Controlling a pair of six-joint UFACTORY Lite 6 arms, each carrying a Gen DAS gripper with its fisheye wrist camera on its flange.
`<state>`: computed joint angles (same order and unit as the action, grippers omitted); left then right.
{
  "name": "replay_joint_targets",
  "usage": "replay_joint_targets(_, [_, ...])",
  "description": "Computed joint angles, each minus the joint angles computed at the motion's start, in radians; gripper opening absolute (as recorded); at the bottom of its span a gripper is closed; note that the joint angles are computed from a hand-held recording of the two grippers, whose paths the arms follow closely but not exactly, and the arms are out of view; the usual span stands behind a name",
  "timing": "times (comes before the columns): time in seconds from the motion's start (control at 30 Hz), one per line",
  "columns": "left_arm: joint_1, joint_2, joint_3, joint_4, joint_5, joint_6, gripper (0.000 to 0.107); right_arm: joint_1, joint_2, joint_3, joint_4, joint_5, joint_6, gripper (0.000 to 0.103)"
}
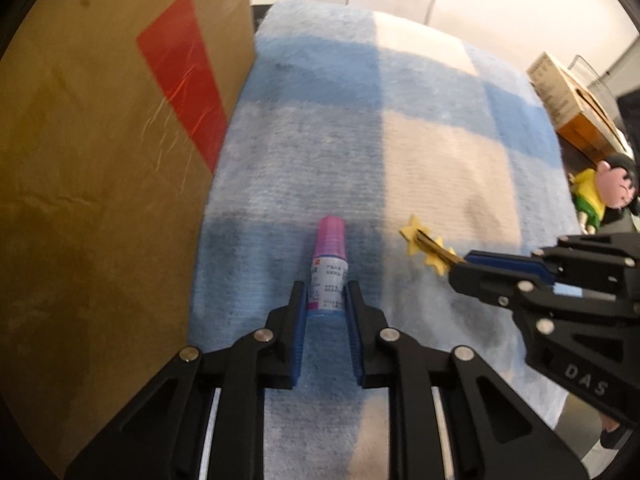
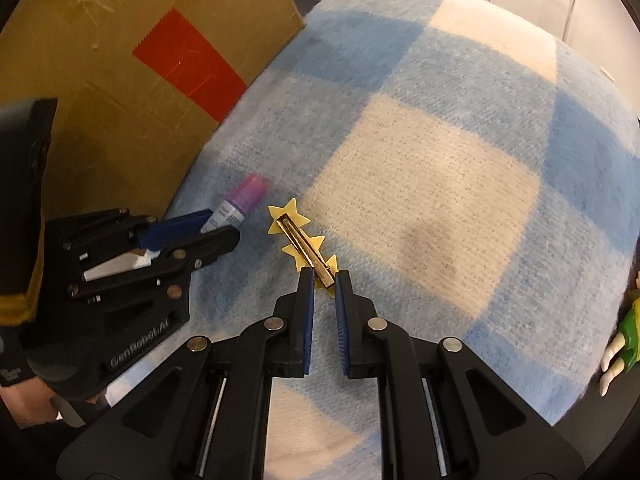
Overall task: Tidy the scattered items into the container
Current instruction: 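Grasp the pink bottle with the left tool while the right tool grasps the gold star clip, then carry the pink bottle and star clip with both tools over the box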
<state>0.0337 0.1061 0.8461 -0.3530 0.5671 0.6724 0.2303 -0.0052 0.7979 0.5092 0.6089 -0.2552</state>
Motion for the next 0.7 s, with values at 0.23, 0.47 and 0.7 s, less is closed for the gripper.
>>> replay_joint_targets(0.23, [-0.072,-0.047,0.002,0.025,0.046,-0.070,0.019,-0.016,-0.043,0.008,-0.040,0.035,0.063,0.010])
replay_joint_targets(0.47, [-0.079,-0.136,0.002,0.042,0.154,-0.108,0.019,0.005,-0.058,0.023,-0.084,0.026,0.151,0.010])
replay_joint_targets(0.7, [-0.116,-0.219,0.029,0.045,0.241,-0.148,0.019,-0.012,-0.207,-0.001,-0.178,0.105,0.288,0.010])
